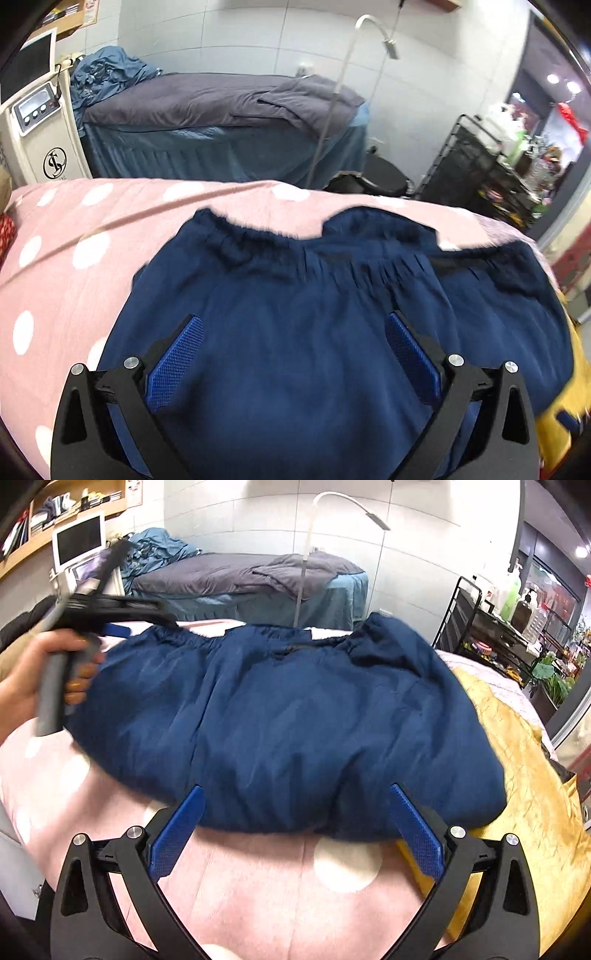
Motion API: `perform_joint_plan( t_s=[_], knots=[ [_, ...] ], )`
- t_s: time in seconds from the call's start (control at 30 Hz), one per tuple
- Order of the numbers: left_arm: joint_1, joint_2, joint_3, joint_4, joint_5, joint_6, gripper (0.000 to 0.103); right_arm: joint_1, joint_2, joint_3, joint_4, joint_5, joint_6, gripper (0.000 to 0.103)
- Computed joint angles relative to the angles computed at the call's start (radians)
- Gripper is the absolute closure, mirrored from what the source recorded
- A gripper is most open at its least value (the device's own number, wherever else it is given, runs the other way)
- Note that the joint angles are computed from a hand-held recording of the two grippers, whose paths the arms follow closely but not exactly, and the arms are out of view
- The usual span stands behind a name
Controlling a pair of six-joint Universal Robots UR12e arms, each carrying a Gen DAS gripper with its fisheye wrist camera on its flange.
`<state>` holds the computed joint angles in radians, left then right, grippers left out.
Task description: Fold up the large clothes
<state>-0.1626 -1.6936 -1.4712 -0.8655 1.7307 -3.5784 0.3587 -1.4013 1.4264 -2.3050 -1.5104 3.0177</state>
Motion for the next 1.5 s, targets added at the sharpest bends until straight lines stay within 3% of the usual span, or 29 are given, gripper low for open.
perform_joint_plan(
  t_s=[0.07,0.17,0.33,0.57,0.83,0.97,1.13,1.23,1.33,1.4,1.5],
  knots=[
    [-0.005,0.045,-0.057,0.02,-0.004,0.019,0.006,-0.002,-0.01,0.015,0.002,0.003,0.029,0.006],
    [-0.028,0.107,-0.142,0.035,0.052,0.04,0.006,-0.015,-0.024,0.038,0.01,0.032,0.089,0.006],
    [-0.05,0.18,-0.243,0.026,0.112,-0.007,0.006,-0.049,-0.047,0.062,0.023,0.058,0.175,0.006],
    [-0.054,0.219,-0.284,-0.021,0.131,-0.065,0.006,-0.116,-0.056,0.053,0.008,0.123,0.251,0.006],
    [-0.051,0.238,-0.312,-0.041,0.112,-0.113,0.006,-0.16,-0.028,-0.002,0.009,0.088,0.225,0.006],
    [-0.036,0.25,-0.329,-0.033,0.08,-0.14,0.007,-0.192,0.007,-0.05,0.053,0.152,0.24,0.006],
    [-0.022,0.257,-0.341,-0.041,0.044,-0.162,0.007,-0.23,0.079,-0.128,0.181,0.346,0.249,0.006],
    [-0.026,0.257,-0.341,-0.054,0.054,-0.148,0.007,-0.232,0.124,-0.164,0.212,0.355,0.291,0.006],
    [-0.029,0.257,-0.339,-0.074,0.068,-0.123,0.007,-0.243,0.165,-0.194,0.241,0.481,0.293,0.006],
    [-0.023,0.262,-0.344,-0.068,0.063,-0.118,0.007,-0.239,0.21,-0.259,0.361,0.576,0.216,0.006],
    [-0.014,0.269,-0.348,-0.05,0.071,-0.113,0.007,-0.215,0.255,-0.338,0.464,0.517,0.167,0.006]
  ],
)
